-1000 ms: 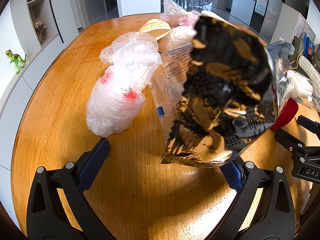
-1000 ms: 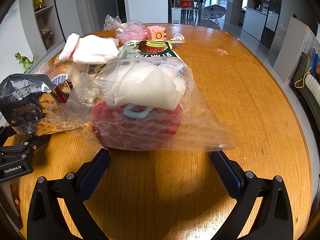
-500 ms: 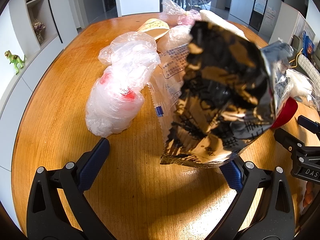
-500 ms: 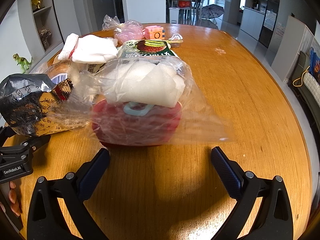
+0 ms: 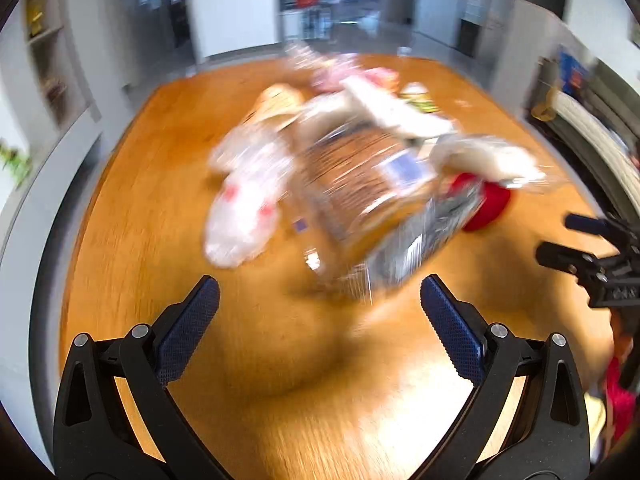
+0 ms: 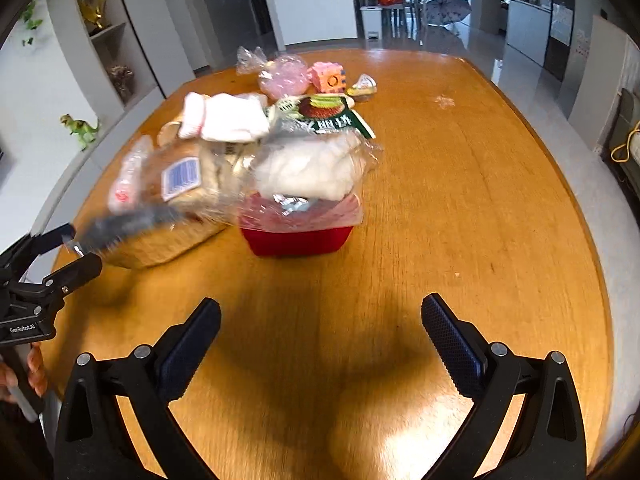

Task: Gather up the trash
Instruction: 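Grasp the clear plastic bag with the right tool while the left tool holds the foil bag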

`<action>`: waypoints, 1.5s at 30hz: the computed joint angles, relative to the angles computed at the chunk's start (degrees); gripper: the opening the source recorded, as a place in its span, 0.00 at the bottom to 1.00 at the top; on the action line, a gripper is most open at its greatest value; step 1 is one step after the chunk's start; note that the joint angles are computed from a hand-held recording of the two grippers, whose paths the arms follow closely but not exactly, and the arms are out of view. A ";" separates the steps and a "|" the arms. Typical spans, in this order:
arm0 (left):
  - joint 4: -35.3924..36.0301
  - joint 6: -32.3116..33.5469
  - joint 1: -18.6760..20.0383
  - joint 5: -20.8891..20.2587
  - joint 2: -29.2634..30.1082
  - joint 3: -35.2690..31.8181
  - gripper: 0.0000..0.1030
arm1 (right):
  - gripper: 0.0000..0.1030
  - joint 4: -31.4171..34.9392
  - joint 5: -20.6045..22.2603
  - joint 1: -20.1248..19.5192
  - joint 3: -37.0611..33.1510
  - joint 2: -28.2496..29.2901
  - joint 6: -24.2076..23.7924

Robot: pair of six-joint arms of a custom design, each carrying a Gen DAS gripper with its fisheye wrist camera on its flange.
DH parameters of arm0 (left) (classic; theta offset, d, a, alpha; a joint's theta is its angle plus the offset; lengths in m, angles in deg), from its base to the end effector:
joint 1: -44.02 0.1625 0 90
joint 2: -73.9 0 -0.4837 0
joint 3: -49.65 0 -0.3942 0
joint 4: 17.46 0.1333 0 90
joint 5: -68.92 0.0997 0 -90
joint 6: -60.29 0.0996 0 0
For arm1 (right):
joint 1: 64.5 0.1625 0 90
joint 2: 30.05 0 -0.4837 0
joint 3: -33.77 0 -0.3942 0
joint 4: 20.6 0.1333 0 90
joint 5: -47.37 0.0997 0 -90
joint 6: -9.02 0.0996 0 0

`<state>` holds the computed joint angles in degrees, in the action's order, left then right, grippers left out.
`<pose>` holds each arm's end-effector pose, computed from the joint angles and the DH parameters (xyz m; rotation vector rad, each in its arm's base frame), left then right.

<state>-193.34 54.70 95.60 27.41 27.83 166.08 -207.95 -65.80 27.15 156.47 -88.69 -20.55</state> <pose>-0.1987 -0.5850 0.1027 0.5284 2.3064 -0.6969 0.1101 -0.5548 0.1992 0.5356 -2.4976 0.6137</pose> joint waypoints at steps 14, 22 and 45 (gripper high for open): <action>16.25 3.08 -0.95 -5.77 4.30 -5.14 0.94 | 0.92 15.53 0.71 3.19 -5.98 -4.55 7.80; 27.87 -2.11 2.00 -9.09 7.48 -13.93 0.94 | 0.90 26.62 -2.79 4.41 -15.84 0.26 15.18; 4.76 -8.64 5.45 -17.53 -7.35 3.14 0.19 | 0.31 24.50 -3.12 6.24 -10.94 -2.38 13.99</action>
